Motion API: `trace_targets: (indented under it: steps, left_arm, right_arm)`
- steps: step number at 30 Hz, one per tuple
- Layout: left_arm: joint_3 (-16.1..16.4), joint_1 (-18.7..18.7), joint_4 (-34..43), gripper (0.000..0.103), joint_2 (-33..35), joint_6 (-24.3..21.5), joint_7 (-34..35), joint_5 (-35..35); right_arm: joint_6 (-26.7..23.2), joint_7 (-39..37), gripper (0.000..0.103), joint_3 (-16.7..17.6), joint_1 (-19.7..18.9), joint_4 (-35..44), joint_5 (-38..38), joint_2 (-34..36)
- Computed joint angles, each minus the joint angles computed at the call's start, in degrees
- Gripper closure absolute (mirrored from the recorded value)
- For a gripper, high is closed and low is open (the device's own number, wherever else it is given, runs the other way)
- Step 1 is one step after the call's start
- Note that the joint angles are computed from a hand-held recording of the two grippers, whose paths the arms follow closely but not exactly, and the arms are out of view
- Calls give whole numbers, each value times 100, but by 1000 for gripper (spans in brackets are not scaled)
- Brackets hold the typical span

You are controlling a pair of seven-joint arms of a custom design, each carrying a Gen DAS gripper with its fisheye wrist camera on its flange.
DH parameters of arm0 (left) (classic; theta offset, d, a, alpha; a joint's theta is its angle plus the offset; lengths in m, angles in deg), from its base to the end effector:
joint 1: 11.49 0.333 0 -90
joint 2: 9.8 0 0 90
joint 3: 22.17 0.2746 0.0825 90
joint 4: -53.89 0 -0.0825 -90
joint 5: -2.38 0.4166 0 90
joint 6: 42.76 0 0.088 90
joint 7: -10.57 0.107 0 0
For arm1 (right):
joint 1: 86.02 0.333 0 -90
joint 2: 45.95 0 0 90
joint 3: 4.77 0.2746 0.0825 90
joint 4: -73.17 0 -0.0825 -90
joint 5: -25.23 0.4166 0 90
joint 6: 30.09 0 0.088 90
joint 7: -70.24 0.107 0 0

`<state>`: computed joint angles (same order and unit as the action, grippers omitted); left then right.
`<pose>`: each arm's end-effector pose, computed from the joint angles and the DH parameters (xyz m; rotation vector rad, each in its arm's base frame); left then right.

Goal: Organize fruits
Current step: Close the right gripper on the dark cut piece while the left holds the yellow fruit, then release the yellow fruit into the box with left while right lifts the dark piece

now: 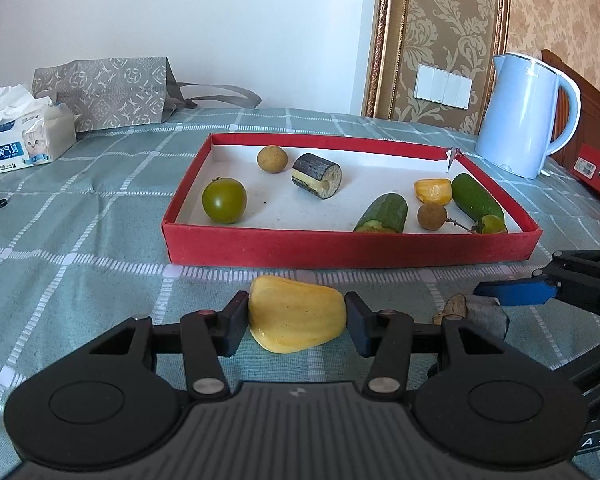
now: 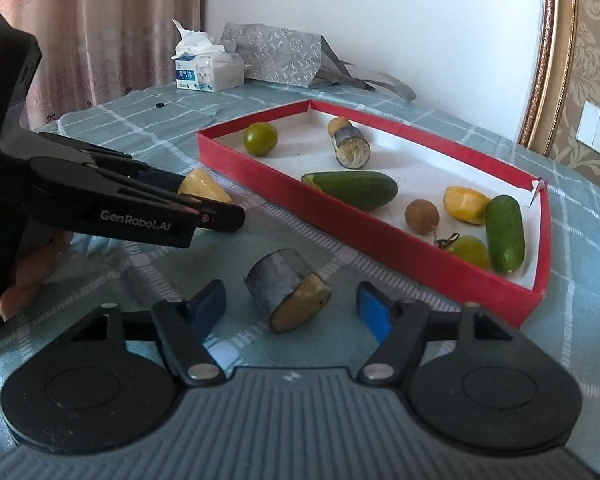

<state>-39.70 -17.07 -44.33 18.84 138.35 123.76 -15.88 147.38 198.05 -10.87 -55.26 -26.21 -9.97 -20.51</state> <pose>0.6855 -0.2285 0.3656 -1.3704 2.0115 -1.1202 0.6222 0.3482 0.3673 -1.9160 1.2635 -0.6637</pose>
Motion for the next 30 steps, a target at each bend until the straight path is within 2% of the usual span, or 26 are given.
trace_targets:
  steps: [6,7,9,10,13,16,20,23,27,30]
  left_arm:
    - [39,-35,5,52,1,-3,-26,26]
    - [39,-34,5,52,1,-2,-27,29]
    - [38,-33,5,52,1,-2,-30,32]
    - [37,-32,4,52,2,-2,-32,34]
    - [39,-34,5,52,1,-3,-37,37]
    - [29,-24,6,52,3,-4,-36,38]
    - [36,-31,3,52,1,-2,-42,43]
    - [2,0,-1,52,0,0,-31,31]
    - [30,-27,-9,52,-11,5,-51,28]
    - [65,-66,-27,52,-26,13,-56,65]
  right_arm:
    - [47,532,43,-496,434,106,-351,100]
    - [55,600,50,-513,450,78,-394,75]
    - [156,436,63,-284,264,4,-130,45]
    - [135,659,63,-382,355,13,-305,40]
    - [-43,1483,63,-1166,1098,88,-992,67]
    - [-331,2508,63,-1711,1619,93,-1734,27]
    - [-1174,3572,63,-1929,1934,-45,-2433,-195]
    - [-1673,4364,63,-1973,2001,-226,-2822,-401]
    - [-1605,5159,63,-1865,1747,-417,-3033,-565]
    - [-1372,5488,63,-1718,1477,-488,-3112,-605]
